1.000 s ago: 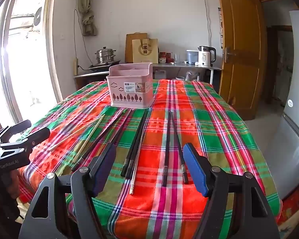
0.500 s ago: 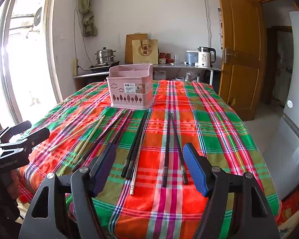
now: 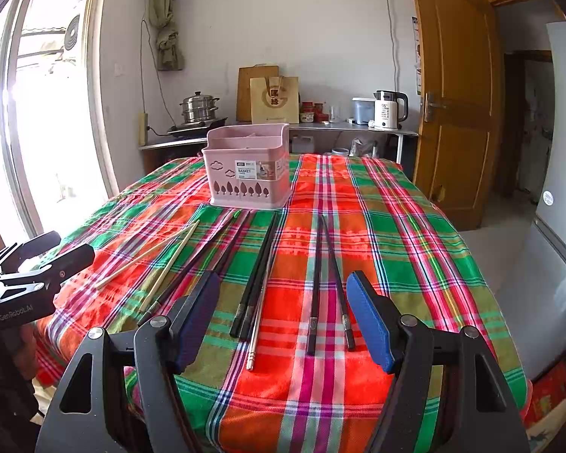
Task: Organize utensils
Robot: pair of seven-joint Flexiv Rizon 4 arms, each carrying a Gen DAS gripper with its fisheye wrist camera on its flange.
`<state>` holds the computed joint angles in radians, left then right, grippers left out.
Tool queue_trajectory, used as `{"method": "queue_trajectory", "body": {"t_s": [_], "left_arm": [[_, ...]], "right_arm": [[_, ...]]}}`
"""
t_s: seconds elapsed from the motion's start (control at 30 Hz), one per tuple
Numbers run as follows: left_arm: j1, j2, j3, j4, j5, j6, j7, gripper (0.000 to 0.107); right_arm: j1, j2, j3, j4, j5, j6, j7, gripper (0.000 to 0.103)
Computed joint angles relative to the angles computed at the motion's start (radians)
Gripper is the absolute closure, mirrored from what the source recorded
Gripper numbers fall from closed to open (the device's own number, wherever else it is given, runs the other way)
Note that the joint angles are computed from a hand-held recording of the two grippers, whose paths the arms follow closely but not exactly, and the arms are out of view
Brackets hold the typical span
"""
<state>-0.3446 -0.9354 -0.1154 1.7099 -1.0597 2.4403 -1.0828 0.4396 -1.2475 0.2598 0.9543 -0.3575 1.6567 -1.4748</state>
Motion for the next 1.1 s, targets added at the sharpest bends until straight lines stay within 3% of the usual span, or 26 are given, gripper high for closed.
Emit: {"method": "queue_trajectory", "body": {"t_s": [1.1], "left_arm": [[-0.002, 0.010, 0.006, 0.019, 0.017, -0.008, -0.027, 0.011]], "right_arm": [[0.004, 0.003, -0.007, 0.000, 0.006, -0.004, 0.000, 0.033]]}}
